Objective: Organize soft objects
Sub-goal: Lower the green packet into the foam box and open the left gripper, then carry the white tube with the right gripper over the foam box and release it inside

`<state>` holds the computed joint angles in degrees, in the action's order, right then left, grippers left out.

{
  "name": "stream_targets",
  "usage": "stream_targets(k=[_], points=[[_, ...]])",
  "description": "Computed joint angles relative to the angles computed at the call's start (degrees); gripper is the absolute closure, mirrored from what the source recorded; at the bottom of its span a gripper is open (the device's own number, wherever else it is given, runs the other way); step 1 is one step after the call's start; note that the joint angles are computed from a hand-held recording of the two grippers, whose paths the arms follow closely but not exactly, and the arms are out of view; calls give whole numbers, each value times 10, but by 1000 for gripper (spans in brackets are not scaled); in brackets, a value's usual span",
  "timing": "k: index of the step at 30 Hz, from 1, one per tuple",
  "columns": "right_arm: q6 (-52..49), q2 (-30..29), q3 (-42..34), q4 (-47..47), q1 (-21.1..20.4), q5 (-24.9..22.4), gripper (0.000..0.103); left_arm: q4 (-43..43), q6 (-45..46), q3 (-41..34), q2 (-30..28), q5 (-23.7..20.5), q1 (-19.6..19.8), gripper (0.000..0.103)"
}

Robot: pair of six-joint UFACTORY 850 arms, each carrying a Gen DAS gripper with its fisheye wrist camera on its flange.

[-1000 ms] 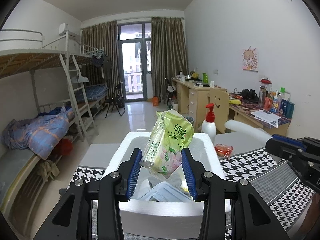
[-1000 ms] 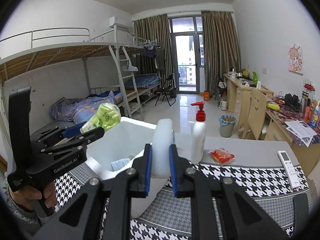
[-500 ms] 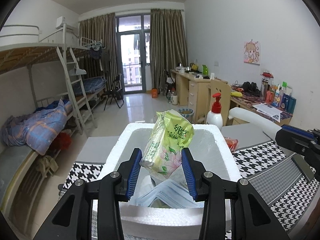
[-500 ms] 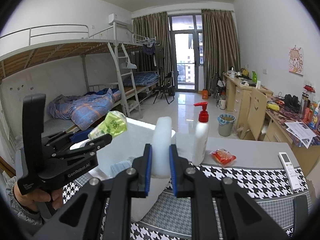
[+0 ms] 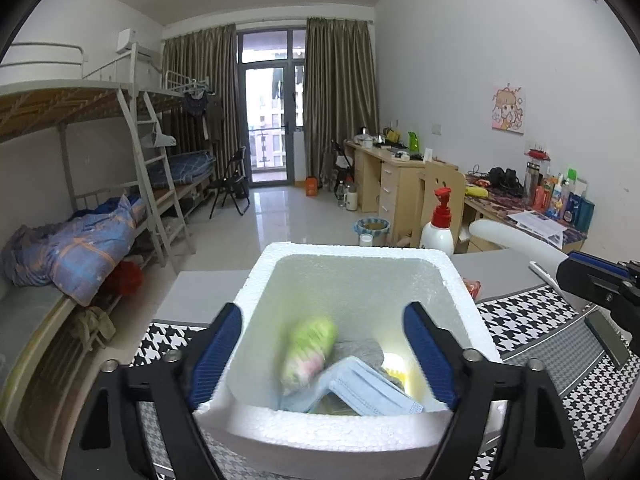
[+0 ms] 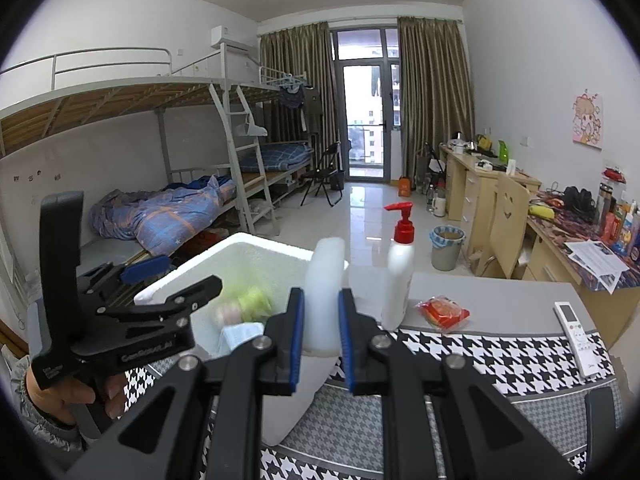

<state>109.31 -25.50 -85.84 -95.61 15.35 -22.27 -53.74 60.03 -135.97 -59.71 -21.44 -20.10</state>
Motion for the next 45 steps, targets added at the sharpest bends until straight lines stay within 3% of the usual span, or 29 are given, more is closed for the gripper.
stream_targets(k=[3, 12, 20, 26, 29, 35, 45], points=[[-8, 0, -1, 4, 0, 1, 83, -26, 22, 15, 8, 9, 2, 8], [-72, -25, -40, 49, 7, 13, 83, -87, 88, 67, 37, 39, 10, 4], [-97, -42, -65, 61, 12, 25, 83, -261, 253, 129, 72, 69, 22, 1], [-142, -57, -89, 108, 11, 43, 83, -334, 327, 153, 84, 73, 28, 1], [-168, -64, -99, 131, 11, 49, 83, -323, 311, 153, 83, 73, 32, 1], [-251, -85, -129, 217, 10, 62, 83, -370, 364, 180, 95, 75, 34, 1], [-388, -115, -170, 366, 3, 60, 83, -348, 341, 187, 96, 60, 41, 1]])
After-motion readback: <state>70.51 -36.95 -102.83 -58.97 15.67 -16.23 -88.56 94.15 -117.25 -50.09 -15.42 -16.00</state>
